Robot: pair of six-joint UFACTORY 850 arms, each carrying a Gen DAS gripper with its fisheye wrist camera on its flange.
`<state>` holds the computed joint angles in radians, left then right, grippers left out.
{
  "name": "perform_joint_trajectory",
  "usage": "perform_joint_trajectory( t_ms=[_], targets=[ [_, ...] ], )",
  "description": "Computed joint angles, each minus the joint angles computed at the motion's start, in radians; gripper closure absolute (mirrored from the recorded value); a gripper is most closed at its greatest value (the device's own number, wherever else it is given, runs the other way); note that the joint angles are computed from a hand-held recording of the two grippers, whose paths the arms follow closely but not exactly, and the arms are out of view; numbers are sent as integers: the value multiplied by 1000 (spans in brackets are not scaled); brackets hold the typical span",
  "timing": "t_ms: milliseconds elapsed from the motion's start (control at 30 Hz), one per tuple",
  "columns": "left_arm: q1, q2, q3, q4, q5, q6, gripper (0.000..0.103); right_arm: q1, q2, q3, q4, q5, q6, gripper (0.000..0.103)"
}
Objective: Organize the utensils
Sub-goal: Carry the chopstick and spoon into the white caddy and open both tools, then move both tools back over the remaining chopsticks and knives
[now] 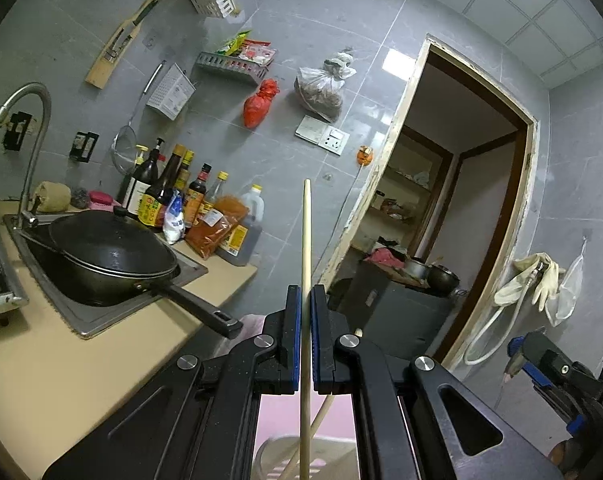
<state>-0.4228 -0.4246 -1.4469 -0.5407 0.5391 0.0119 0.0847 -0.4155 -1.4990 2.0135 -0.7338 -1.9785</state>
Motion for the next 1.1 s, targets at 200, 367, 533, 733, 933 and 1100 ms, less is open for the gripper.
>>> perform_joint_trajectory(
  t_ms=[200,367,533,733,933,1100],
  targets=[
    [-9,14,21,1,-50,58,100,0,-1,16,-63,4,26,71],
    [-8,38,37,50,-160,62,75,-5,11,32,-118,21,55,64],
    [-32,77,74,17,-166,118,58,-18,50,75,-92,27,-2,53],
    [-99,108,78,-278,-117,421,26,-45,123,150,-4,58,-93,29],
    [-193,108,69,-496,3,653,8,-89,205,237,103,100,-220,1],
    [-263,79,46,-535,50,769,7,-139,270,313,156,136,-293,0]
  ],
)
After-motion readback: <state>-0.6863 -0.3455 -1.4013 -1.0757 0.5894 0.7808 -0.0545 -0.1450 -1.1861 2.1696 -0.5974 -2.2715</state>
